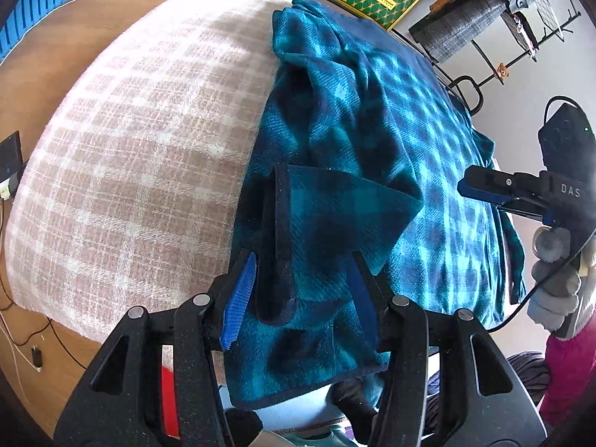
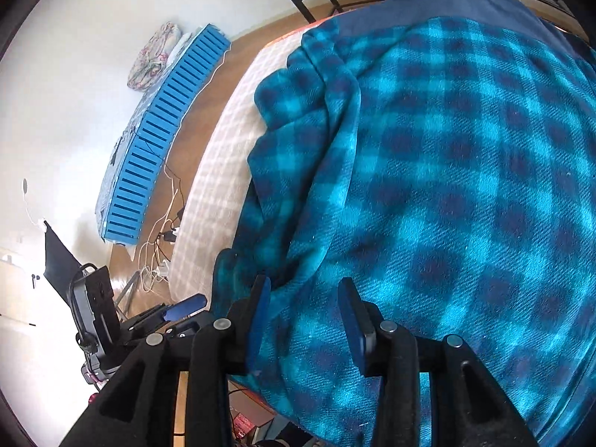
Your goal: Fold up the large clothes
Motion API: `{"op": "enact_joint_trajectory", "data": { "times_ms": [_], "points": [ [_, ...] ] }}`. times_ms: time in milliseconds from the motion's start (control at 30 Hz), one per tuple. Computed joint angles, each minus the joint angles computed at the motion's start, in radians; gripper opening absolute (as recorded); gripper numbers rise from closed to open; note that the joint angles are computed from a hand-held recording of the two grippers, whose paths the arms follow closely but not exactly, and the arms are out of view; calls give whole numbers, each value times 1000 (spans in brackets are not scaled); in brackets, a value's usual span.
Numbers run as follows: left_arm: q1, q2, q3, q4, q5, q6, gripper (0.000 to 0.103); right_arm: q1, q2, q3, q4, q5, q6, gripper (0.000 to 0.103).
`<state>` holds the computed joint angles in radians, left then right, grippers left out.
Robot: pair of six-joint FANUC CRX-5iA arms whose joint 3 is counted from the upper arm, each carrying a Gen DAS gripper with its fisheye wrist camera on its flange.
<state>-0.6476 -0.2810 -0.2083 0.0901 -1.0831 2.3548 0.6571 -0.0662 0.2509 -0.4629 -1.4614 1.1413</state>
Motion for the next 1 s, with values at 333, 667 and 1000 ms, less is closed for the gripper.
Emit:
{"op": "enact_joint_trajectory", "data": {
  "times_ms": [333, 667, 1000],
  "points": [
    [-39, -21, -100, 191, 184, -211, 33, 117, 71, 61, 105, 15, 46, 42],
    [-165, -91, -111, 142, 219, -149, 34, 264, 323, 262, 317, -52, 57, 49],
    [-110, -199, -91, -76, 87, 82, 40, 237, 365, 312, 304, -81, 39, 0]
  ]
}}
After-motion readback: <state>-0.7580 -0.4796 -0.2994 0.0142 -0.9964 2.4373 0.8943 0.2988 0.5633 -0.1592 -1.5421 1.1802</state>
